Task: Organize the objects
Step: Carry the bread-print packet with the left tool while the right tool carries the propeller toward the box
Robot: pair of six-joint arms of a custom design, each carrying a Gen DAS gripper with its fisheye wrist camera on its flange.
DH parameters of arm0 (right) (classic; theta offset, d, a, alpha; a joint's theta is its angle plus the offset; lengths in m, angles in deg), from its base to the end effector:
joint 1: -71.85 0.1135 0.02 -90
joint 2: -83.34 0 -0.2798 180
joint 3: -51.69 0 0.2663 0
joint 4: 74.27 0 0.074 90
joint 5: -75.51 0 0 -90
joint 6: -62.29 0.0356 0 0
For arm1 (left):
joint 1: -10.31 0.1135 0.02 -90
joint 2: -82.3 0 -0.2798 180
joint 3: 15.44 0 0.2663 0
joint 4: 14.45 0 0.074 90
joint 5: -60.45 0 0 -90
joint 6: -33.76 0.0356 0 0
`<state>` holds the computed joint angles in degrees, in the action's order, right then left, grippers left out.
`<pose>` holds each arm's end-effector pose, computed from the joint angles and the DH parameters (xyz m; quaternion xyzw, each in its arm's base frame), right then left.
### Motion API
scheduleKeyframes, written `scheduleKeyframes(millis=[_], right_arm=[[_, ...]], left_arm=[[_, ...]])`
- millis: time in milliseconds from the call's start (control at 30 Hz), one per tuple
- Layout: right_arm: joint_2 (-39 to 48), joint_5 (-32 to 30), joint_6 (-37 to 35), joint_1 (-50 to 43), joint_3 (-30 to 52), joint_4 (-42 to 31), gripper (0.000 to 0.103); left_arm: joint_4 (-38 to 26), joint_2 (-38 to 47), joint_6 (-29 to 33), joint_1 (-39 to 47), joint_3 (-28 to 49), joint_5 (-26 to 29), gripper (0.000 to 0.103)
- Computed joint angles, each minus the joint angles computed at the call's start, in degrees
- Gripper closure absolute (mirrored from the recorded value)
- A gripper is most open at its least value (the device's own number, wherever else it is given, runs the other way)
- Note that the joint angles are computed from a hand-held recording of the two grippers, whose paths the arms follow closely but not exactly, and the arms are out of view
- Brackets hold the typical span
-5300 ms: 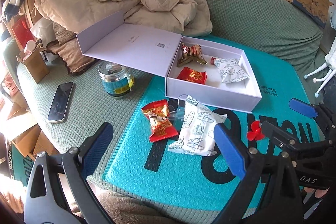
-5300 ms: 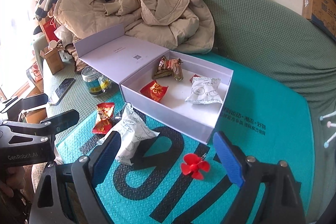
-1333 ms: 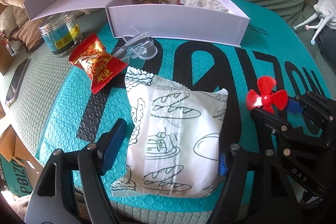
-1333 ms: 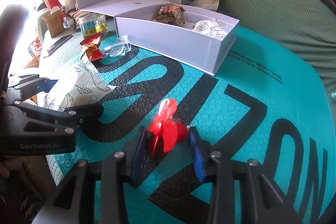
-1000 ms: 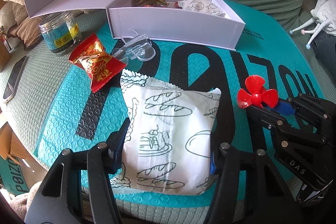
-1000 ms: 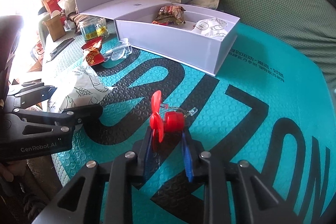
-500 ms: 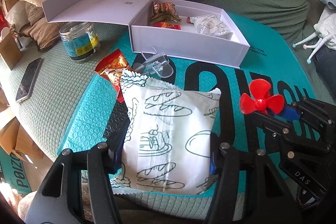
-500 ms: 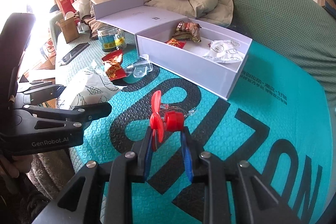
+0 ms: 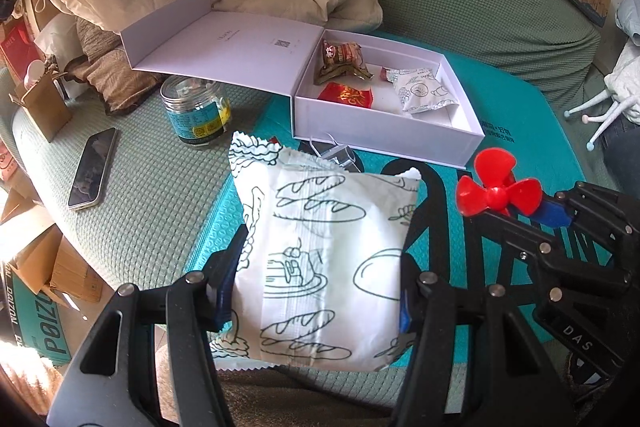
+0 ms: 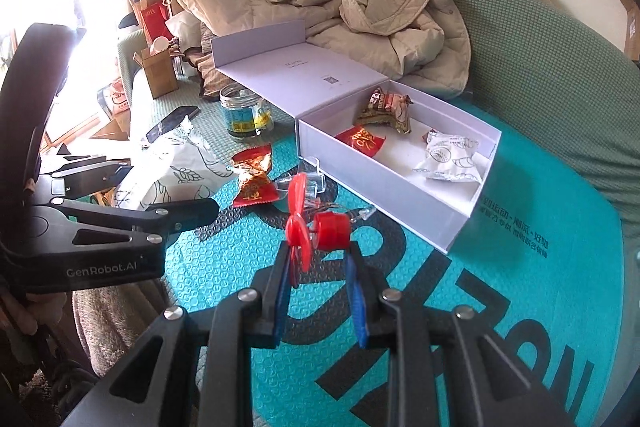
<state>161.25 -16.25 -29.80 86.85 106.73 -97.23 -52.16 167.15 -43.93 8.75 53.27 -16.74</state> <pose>0.2732 0.0743 0.2050 -0.1434 0.9154 0.0564 0.3720 0.3145 -0.0165 0.2304 0.1484 0.9336 -0.0767 0.3169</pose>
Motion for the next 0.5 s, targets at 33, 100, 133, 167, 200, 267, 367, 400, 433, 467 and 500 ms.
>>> scheduleKeyframes(millis=[33,100,133,167,200,267,367,400,433,467,500], right_arm=[[0.15,-0.38,-0.15,-0.01,0.76,-0.66,0.078],[0.73,-1.09,-0.52,0.1,2.35,-1.73,0.078],[1.07,-1.42,-0.72,0.2,2.97,-1.95,0.078],[1.37,-1.54,-0.86,0.35,3.65,-2.31,0.078],[1.71,-1.64,-1.0,0.48,4.28,-2.57,0.078],[2.29,-2.01,-1.32,0.59,5.42,-2.99,0.078],[3.43,-2.59,-2.01,0.62,7.24,-3.67,0.078],[3.75,-2.88,-2.29,0.57,7.77,-3.88,0.078],[4.15,-2.94,-2.46,0.62,8.26,-3.95,0.078],[4.6,-3.14,-2.77,0.51,8.83,-4.04,0.078],[5.02,-3.38,-2.93,0.36,9.36,-4.13,0.078]], left_arm=[[-0.52,0.27,-0.12,0.26,0.81,-0.37,0.046],[-1.48,1.18,-0.27,0.86,2.42,-0.54,0.046],[-1.91,1.6,-0.26,1.18,3.21,-0.37,0.046],[-2.17,1.9,-0.2,1.41,3.83,-0.29,0.046],[-2.42,2.08,-0.13,1.5,4.34,-0.44,0.046],[-2.99,2.69,0.12,1.61,5.53,-0.77,0.046],[-4.09,3.76,0.32,1.72,7.5,-0.96,0.046],[-4.38,4.11,0.36,1.7,8.13,-1.05,0.046],[-4.63,4.44,0.38,1.66,8.73,-1.14,0.046],[-4.84,4.82,0.42,1.61,9.34,-1.19,0.046],[-4.95,5.15,0.42,1.55,9.84,-1.21,0.046]])
